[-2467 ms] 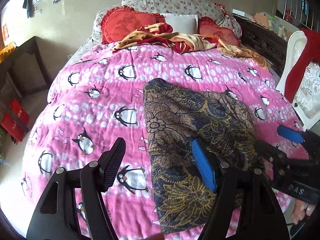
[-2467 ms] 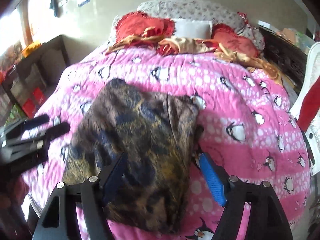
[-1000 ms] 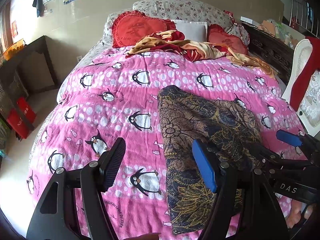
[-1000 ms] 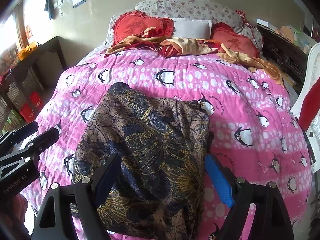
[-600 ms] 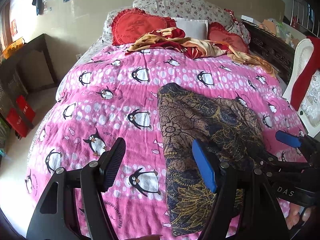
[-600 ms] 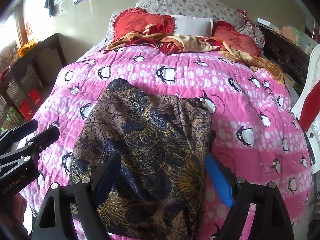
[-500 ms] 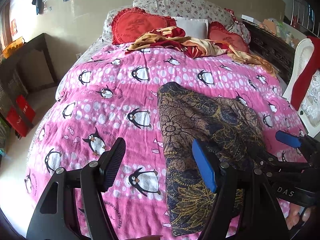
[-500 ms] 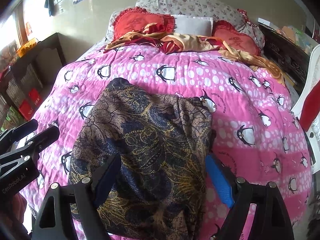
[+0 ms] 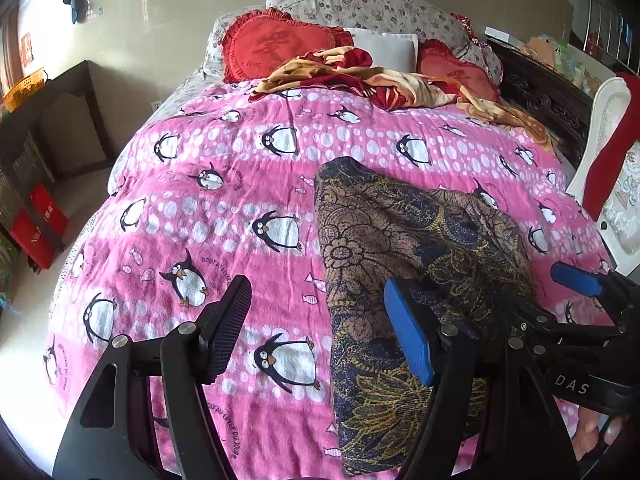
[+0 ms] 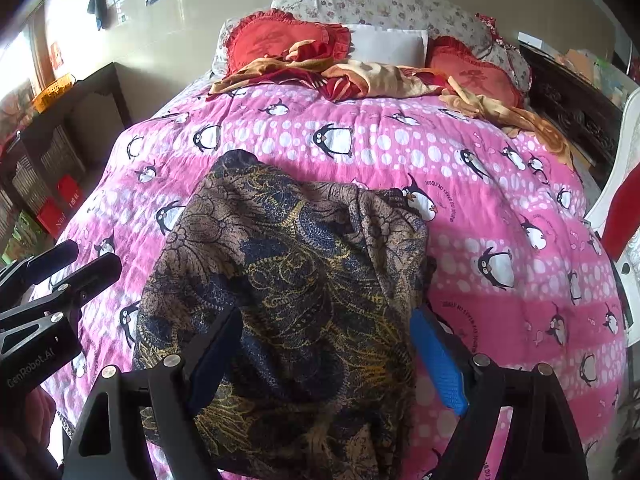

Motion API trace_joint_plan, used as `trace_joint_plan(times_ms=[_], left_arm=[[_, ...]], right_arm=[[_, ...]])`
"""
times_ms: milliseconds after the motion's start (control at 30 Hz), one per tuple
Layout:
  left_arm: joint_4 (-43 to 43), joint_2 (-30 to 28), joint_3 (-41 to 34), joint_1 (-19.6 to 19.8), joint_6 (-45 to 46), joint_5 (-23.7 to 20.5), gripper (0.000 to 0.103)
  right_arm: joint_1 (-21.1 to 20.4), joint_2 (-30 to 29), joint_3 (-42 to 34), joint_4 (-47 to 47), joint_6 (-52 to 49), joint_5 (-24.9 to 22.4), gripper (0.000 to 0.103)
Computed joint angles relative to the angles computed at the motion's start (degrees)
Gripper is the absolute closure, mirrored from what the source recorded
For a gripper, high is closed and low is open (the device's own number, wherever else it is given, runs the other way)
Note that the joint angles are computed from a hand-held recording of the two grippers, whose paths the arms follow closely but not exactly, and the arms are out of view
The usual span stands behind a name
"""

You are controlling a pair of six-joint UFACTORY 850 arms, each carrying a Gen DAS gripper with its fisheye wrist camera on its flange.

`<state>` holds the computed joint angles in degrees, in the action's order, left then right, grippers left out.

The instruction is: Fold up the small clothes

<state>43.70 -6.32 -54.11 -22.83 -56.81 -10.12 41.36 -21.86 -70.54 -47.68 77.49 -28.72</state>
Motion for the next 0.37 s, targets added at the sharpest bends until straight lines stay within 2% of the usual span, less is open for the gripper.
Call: trace_joint_plan(times_ms=[133,300,367], left_arm=[[1.7,0.0,0.1,-0.1,-1.6,0.1,0.034],[16.9,0.0,0.9,0.3,-15.7,1.6,0.034],[16.9,-0.6,0.5,0.9,-14.9,1.7,0.033]], right_arm=[[-0.1,-0.2,-0.1,0.3,-0.3,0.1,0.019],[-0.7,-0.3,0.3,0.9,-0.9,0.9,0.019],[-1.6,0.2,1.3,0.1,0.0,1.8,0.019]])
